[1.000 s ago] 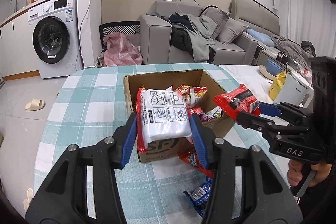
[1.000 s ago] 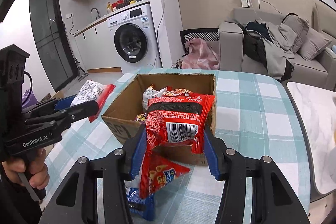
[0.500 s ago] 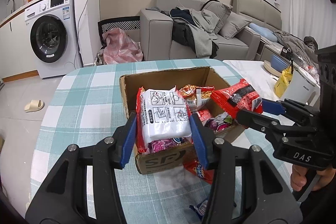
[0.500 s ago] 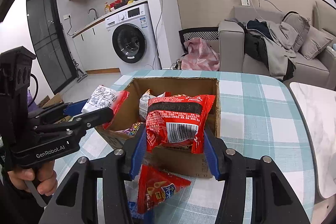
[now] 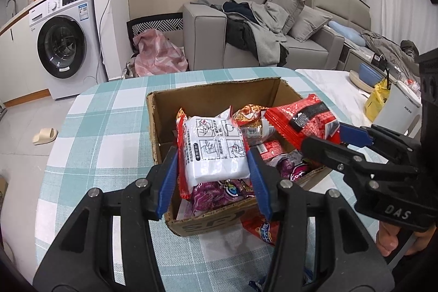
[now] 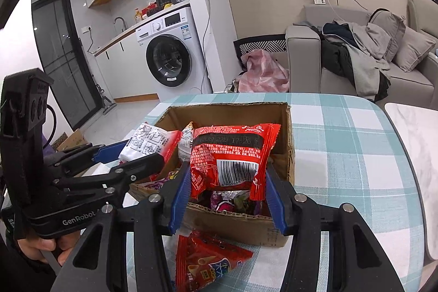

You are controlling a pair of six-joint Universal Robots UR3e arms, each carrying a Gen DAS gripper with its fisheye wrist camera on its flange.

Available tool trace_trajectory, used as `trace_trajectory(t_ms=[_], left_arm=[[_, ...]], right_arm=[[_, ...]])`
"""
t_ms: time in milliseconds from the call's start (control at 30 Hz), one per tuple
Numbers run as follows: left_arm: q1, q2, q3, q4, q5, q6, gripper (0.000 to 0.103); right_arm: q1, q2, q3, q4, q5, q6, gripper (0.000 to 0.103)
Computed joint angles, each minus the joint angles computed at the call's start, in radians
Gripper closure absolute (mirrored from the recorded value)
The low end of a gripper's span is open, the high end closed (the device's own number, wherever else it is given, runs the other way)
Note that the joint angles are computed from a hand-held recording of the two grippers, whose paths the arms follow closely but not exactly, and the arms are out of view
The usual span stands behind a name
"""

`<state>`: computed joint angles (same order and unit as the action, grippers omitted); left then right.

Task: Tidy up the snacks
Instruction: 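Open both tools and withdraw them toward the remaining blue and red packs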

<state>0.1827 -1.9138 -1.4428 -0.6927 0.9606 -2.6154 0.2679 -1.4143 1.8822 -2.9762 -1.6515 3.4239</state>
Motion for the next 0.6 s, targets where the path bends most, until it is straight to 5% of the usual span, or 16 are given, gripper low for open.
trace_trajectory(t_ms=[100,267,433,600], left_arm=[[-0.002,0.006,-0.006,-0.008,-0.002,0.012,0.054],[0.038,0.067,-0.074,0.002,-0.051,0.029,0.02],[0.098,0.172,-0.19,0.027,-0.102,0.074,0.0],[0.155,0.265,-0.292,0.018,-0.104,0.103,0.001]], right_arm=[[0.011,-0.008,0.015,-0.032,-0.03,-0.005,0.047],[-0.003,-0.081,0.087,-0.055,-0.039,0.002,0.027],[-0.01,-0.178,0.172,-0.042,-0.048,0.018,0.003],[-0.004,-0.25,0.23,0.011,-0.056,0.036,0.0]])
